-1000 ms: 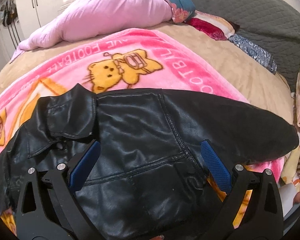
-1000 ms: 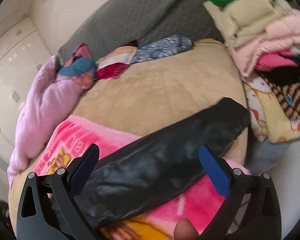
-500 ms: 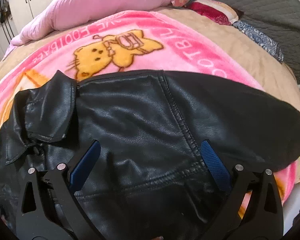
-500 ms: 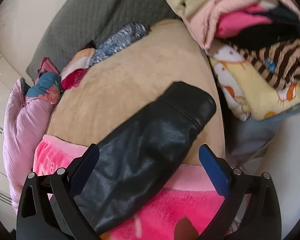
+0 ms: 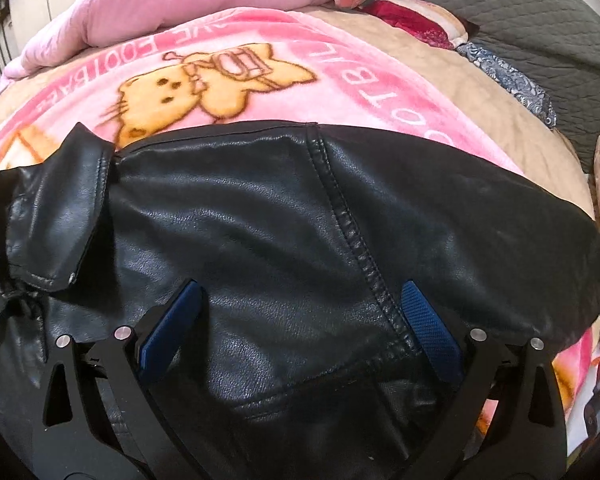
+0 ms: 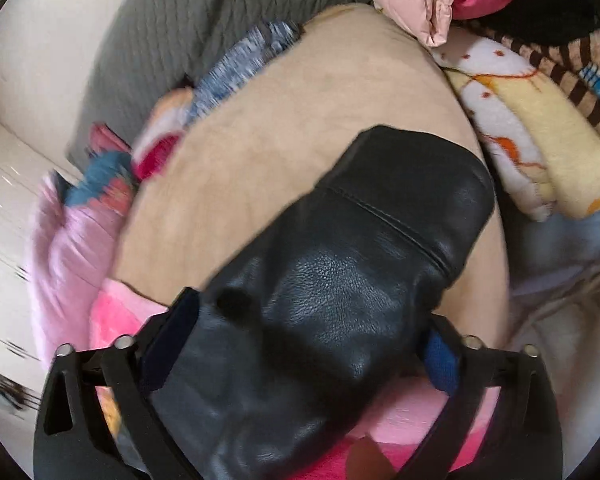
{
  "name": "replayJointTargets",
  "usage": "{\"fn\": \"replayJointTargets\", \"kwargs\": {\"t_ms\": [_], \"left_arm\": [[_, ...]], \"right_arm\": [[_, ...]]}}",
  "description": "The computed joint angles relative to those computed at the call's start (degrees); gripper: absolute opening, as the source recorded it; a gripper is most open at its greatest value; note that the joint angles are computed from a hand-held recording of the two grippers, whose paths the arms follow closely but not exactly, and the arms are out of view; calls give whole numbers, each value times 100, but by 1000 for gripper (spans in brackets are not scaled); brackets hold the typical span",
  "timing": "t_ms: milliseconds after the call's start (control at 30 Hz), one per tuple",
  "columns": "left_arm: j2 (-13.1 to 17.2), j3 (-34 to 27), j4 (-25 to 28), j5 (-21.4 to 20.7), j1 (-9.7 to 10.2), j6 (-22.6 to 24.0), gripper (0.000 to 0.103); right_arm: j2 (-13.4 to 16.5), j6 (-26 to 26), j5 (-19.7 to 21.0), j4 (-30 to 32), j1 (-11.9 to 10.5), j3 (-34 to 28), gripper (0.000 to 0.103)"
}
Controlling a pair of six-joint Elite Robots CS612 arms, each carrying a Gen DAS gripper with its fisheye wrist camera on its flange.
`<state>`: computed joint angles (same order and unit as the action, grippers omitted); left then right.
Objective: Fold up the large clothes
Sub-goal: 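Close the right gripper on the black sleeve cuff, then lift the sleeve with the right gripper and fold it across the jacket body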
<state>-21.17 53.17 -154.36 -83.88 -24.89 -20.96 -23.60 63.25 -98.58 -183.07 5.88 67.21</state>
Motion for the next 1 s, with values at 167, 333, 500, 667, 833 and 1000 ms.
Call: {"fn": "replayJointTargets", "kwargs": {"t_ms": [167,333,500,667,833,1000], "left_arm": [[-81,165,-349,-467,37,77,54],[-282,482,-665,-702,41,238,51],[-523,836,-1040,-814,85,162,58],[-746,1154,-1312,-670,138,45,70],[-1011,1589,-1635,-429,202,-59,77],[-1329,2033,-1689,-201,292,7,80]], "right_arm": [[-15,-672,-252,-859,93,47,21],[-47,-1475,36,-1563,190,-4,13],[-79,-2002,320,-1904,304,-95,10],[-131,-2246,491,-2082,392,-137,10],[-184,-2535,634,-2230,504,-177,10],[-220,-2819,778,-2221,616,-265,10]]}}
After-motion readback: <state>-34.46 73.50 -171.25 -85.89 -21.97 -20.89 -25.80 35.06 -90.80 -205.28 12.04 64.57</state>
